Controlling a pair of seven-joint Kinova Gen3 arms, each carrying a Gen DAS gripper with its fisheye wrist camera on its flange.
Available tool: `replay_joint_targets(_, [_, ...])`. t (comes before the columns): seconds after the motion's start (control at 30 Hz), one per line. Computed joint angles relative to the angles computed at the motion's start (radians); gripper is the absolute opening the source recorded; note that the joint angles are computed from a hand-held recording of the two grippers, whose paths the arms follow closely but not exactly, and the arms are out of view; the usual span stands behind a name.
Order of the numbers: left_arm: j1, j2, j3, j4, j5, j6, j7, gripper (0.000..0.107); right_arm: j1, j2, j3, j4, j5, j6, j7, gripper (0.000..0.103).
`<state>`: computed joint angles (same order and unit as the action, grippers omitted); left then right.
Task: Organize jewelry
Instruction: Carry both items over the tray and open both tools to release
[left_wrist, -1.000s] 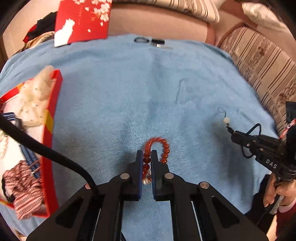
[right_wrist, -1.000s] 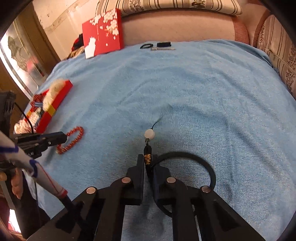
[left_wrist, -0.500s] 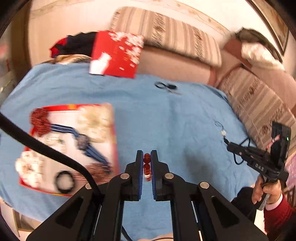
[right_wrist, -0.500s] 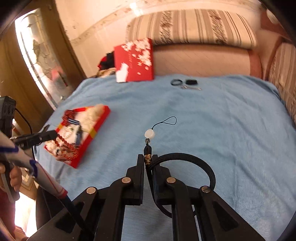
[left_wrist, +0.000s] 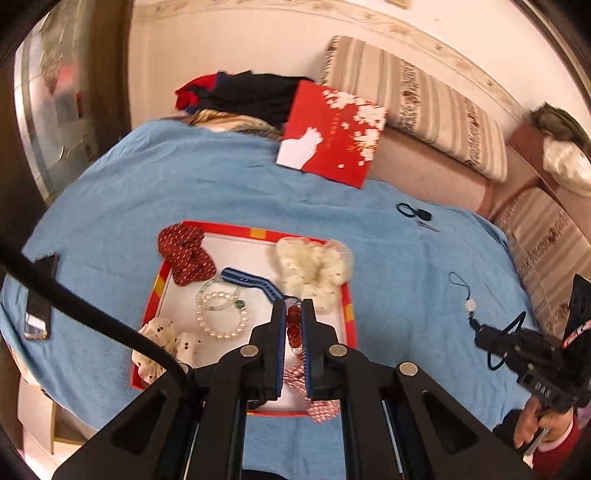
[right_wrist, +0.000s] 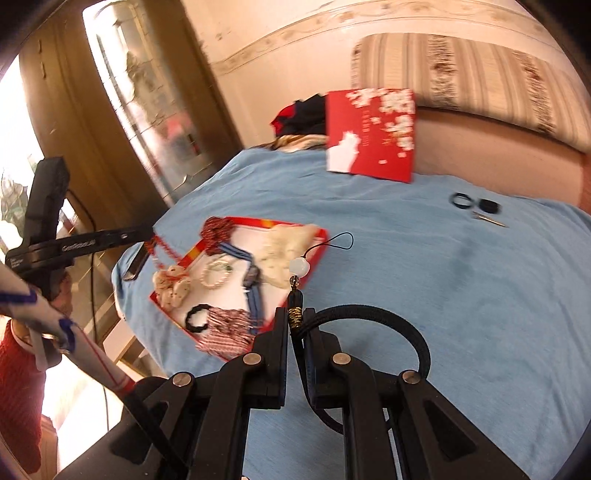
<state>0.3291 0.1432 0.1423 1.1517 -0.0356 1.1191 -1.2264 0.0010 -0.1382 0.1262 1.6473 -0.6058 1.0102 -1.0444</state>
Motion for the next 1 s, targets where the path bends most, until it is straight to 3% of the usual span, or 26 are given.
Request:
replay_joint_targets(0.37, [-0.077, 0.032, -0.029, 0.154, 0.073, -0.071, -0.032, 0.007, -0.073, 0.195, -0.138, -0.134, 0.021, -0.003, -0.092, 0.009])
replay_joint_targets(0.6, [-0.130, 0.060, -0.044, 0.209, 0.114, -0.114, -0.056, 0.007, -0.124, 0.371, -0.219, -0.278, 0.068, -0.001, -0.179, 0.009])
replay_joint_targets(0.8, [-0.140, 0.062, -0.044, 0.239, 0.123, -0.162, -0.066, 0.007, -0.176, 0.516, -0.240, -0.431, 0.172, -0.008, -0.300, 0.009])
replay_joint_targets(1.0, [-0.103, 0.061, -0.047, 0.239, 0.042, -0.186, -0.035, 0.007, -0.210, 0.639, -0.236, -0.590, 0.277, 0.006, -0.430, 0.009])
